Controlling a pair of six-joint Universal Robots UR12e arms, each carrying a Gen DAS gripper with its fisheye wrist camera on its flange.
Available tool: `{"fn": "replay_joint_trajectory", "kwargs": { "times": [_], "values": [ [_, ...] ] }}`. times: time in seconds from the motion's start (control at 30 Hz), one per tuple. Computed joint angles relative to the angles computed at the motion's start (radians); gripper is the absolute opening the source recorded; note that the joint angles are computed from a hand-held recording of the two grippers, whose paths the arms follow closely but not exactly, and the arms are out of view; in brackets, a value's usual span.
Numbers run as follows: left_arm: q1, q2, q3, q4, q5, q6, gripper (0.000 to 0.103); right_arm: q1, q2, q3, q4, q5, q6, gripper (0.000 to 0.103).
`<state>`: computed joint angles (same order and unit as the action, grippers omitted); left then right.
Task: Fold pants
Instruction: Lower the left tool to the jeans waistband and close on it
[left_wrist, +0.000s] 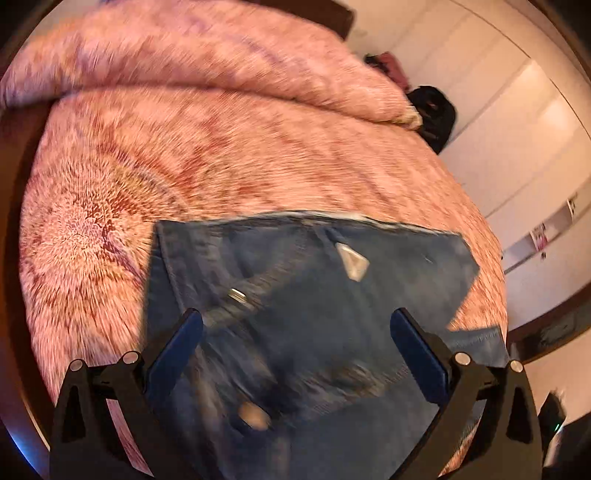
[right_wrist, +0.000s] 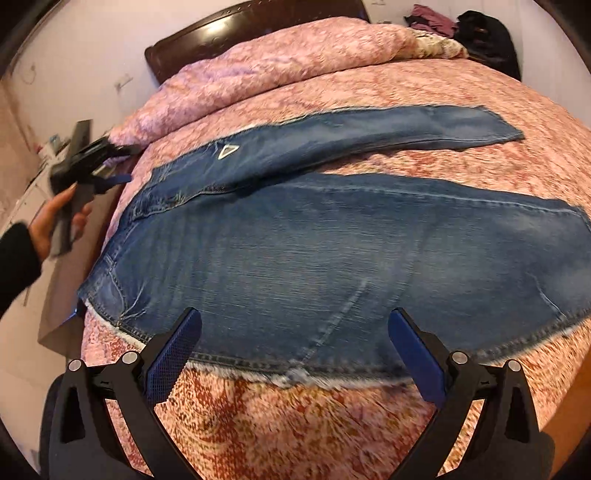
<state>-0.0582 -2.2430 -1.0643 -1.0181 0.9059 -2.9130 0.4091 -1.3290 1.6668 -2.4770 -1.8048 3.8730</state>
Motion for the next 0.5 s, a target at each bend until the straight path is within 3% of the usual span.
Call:
{"fn": "replay_joint_trajectory", "kwargs": {
  "times": [0.13, 0.37, 0.5],
  "values": [
    [0.008, -0.075, 0.089, -0.04, -0.003, -0.028, 0.101, -0.006, 0.027, -0.027, 0.025, 0.038, -0.01, 0.1],
    [0.004, -0.149, 0.189, -0.094, 0.045, 0.075, 0.101, -0.01, 0.049, -0.045, 0.035, 0.095, -0.022, 0.1],
    [0.011, -0.167, 0.2, -0.036, 0.033, 0.02, 0.101, -0.013, 0.059, -0.052, 0.043, 0.132, -0.018, 0.1]
  ]
}}
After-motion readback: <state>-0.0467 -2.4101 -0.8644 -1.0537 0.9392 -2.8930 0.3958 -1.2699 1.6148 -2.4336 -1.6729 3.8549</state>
